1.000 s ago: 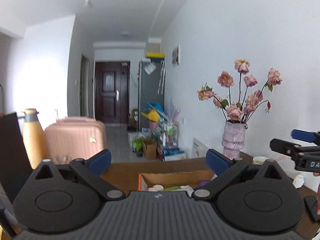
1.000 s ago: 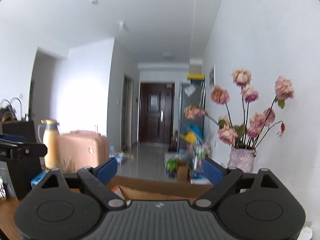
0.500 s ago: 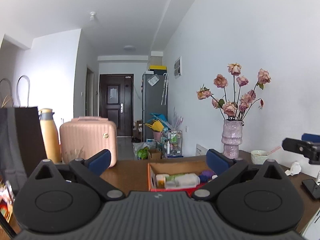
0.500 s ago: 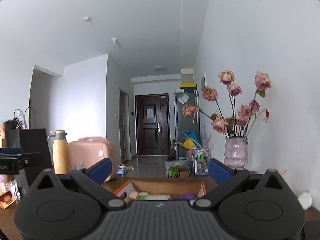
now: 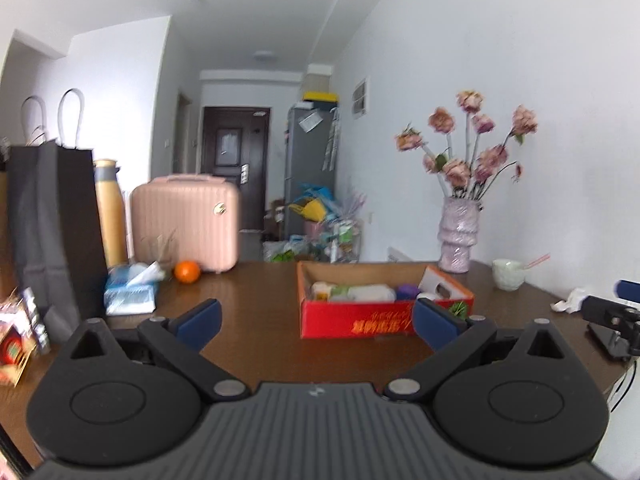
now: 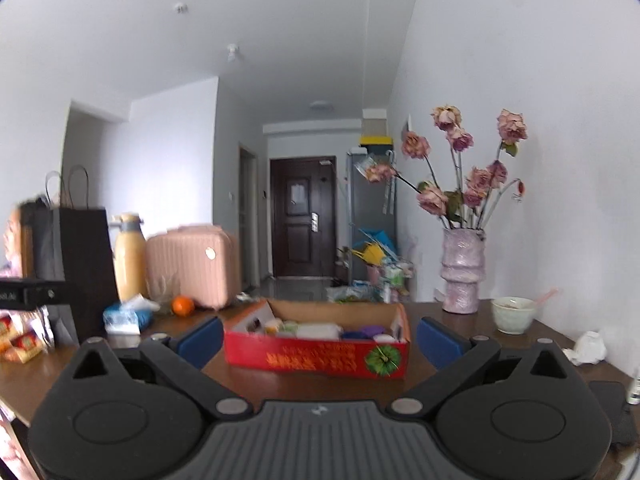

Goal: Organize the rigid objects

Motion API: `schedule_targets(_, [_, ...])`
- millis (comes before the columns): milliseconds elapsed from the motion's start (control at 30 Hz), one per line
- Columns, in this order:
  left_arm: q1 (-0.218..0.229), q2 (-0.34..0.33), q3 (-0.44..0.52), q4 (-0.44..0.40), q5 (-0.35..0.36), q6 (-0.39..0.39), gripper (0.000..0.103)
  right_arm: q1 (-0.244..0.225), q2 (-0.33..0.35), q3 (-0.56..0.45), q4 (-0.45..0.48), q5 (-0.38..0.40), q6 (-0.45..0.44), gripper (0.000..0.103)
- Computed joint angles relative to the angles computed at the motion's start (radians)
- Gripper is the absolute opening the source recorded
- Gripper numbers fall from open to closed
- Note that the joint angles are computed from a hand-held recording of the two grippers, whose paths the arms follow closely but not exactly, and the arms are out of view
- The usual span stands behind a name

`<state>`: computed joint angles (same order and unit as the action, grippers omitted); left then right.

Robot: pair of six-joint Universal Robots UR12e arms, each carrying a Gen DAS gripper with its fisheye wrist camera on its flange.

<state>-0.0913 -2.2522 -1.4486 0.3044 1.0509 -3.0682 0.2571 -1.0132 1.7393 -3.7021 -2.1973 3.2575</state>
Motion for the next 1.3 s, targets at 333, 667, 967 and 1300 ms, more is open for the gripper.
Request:
schedule_targets(333, [0.003, 0.076, -0.227, 0.153, 0.17, 0.088, 0.103, 0.089, -0.027, 0.085, 0.041, -0.11, 0.121, 0.103])
schedule_targets(667, [0.003, 0.1, -0.258, 0.113, 0.079, 0.093, 0.103, 0.116, -0.03, 0.106, 0.101, -0.145, 0.221, 0.103])
schedule_targets(967, [0.007, 0.1, -0.257, 0.118, 0.066, 0.068, 0.103, 0.113, -0.031, 0.103, 0.083, -0.134, 0.179, 0.103])
schedule_targets(1300, [0.008, 0.097, -0.254, 0.129, 0.069, 0.055, 0.103, 0.116, -0.03, 0.096, 0.068, -0.141, 0.151, 0.103])
